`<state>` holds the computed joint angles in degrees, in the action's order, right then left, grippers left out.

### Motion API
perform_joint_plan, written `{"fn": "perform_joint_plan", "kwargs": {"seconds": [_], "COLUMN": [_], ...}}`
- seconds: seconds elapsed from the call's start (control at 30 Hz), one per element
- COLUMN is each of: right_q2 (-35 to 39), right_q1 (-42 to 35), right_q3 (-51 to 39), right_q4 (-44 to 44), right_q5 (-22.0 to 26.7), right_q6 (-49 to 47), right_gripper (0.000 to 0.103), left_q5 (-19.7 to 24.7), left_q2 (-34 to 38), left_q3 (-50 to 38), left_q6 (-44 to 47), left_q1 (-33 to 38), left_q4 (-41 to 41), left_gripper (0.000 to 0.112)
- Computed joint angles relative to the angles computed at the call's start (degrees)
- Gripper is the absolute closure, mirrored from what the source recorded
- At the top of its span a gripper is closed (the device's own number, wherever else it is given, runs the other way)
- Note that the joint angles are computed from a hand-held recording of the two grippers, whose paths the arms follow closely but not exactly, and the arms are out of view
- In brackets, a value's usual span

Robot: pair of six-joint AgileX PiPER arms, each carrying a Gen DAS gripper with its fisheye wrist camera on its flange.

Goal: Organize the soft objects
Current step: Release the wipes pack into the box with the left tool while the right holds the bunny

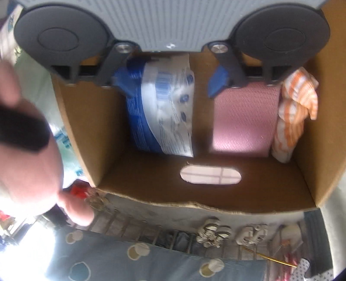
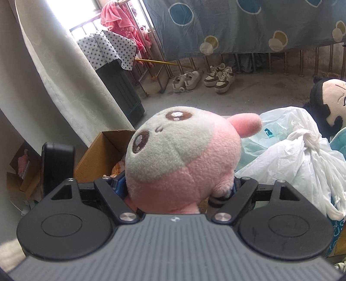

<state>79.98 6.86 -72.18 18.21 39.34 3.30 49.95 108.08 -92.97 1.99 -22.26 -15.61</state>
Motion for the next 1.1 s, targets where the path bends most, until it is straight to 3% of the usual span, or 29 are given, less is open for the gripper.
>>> {"fn": "perform_joint_plan", "kwargs": {"seconds": [0.07, 0.17, 0.3, 0.4, 0.57, 0.73, 0.9, 1.1], "right_q2": [-1.31, -1.28, -1.60, -1.60, 0.09, 1.72, 5.93, 19.78], "right_q1": [-0.55, -1.00, -1.77, -1.94, -0.35, 2.23, 7.82, 15.74], "right_q3": [1.76, 2.30, 2.49, 2.32, -0.38, -3.56, -8.13, -20.22], "right_q4": [0.43, 0.98, 2.06, 2.21, -1.53, -4.46, -9.51, -20.35], "right_q5": [-1.07, -0.81, -0.20, -0.02, 1.86, 3.61, 4.57, 6.39], "right_q6": [-0.55, -0.98, -2.20, -2.00, 1.78, 6.03, 11.92, 21.46], "right_gripper": [0.023, 0.023, 0.023, 0.023, 0.023, 0.022, 0.022, 0.022], "left_q5": [-1.91, -0.36, -2.26, -1.96, -0.94, 6.06, 5.07, 4.68], "left_q2": [-0.52, 2.98, 4.33, 4.90, 3.22, -6.39, -22.65, -31.30], "left_q3": [2.50, -0.95, -2.82, -3.54, -2.77, 1.22, 13.09, 18.31], "left_q6": [3.22, 3.41, 5.66, 10.46, 4.78, -11.43, -4.22, 2.98], "left_q1": [0.72, 0.49, -1.29, -1.96, -1.68, -0.78, 8.03, 16.35], "left_q4": [-2.97, -4.13, -3.48, -5.10, -5.08, 7.43, 3.17, -3.46], "left_gripper": [0.067, 0.067, 0.072, 0.072, 0.062, 0.062, 0.062, 0.062]}}
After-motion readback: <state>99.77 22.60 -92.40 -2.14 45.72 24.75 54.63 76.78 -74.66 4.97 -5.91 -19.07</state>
